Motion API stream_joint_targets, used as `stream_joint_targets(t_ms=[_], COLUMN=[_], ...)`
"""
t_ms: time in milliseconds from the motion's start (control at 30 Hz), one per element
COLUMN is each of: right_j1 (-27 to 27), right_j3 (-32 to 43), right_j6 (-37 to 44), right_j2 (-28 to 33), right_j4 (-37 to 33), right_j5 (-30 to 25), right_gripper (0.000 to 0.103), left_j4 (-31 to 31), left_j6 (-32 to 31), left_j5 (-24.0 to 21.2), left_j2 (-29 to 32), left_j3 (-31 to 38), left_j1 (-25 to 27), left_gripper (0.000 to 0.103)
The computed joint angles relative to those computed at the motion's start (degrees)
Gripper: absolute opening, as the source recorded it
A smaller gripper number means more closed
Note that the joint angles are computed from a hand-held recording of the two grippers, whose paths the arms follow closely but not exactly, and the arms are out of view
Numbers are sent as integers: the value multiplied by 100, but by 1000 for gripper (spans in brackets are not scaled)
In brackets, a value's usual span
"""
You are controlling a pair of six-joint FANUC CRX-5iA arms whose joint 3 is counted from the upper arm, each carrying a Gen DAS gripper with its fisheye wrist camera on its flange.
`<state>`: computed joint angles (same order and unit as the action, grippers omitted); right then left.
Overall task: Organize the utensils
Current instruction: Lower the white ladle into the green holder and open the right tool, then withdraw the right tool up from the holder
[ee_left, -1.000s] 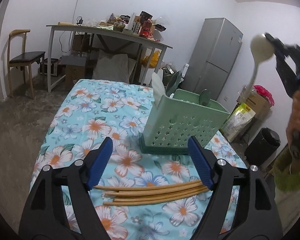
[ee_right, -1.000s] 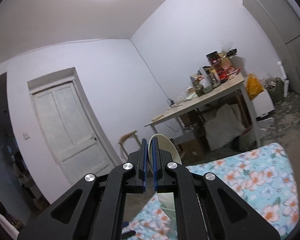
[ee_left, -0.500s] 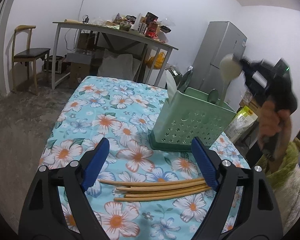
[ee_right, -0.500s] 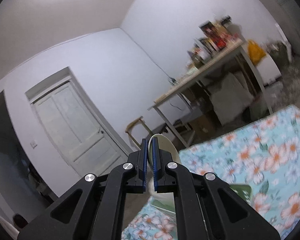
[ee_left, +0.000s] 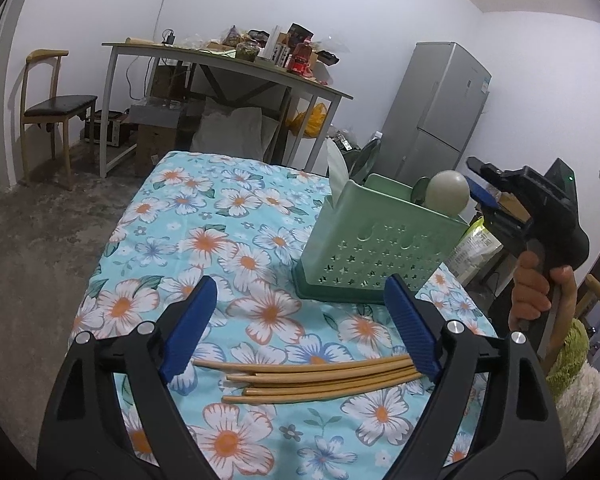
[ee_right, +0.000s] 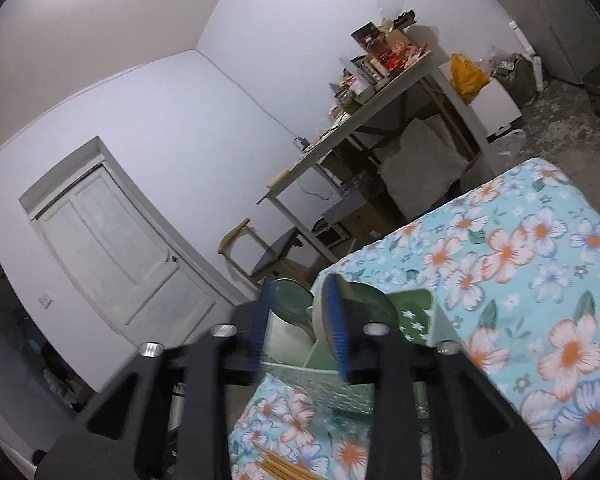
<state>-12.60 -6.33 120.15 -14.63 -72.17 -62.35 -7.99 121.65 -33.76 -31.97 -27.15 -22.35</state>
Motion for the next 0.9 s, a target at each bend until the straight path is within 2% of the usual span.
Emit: stream_joint_targets(t_ms=[67, 300, 400, 467, 567, 633, 800, 900], right_j1=[-69, -475, -436, -222, 476, 981, 1649, 1592], right_j3=[-85, -360, -511, -717, -1116, -1439, -2053, -2199], right_j6=[-63, -40, -135, -249, -750, -1243, -2207, -2327], right_j2=[-130, -633, -953, -1278, -1780, -2058, -2313, -2284], right_j4=[76, 72, 374, 812, 1804, 2429, 3110, 2991], right_j5=[63, -146, -143, -20, 332, 461, 392, 221], right_gripper=[47, 52, 61, 74, 83, 83, 83, 83], left_j4=[-81, -385, -441, -472, -427, -332, -158, 617], left_j6=[59, 289, 307, 317, 255, 146, 166, -246], left_j5=[-21, -171, -218, -283, -431, -513, -638, -453], left_j2=[0, -18, -56, -83, -113, -131, -219, -309], left_j3=[24, 157, 164, 157, 136, 108, -58, -423], left_j1=[-42, -251, -301, -340, -373, -359, -479, -273], left_gripper=[83, 84, 85, 85, 86, 86, 86, 86])
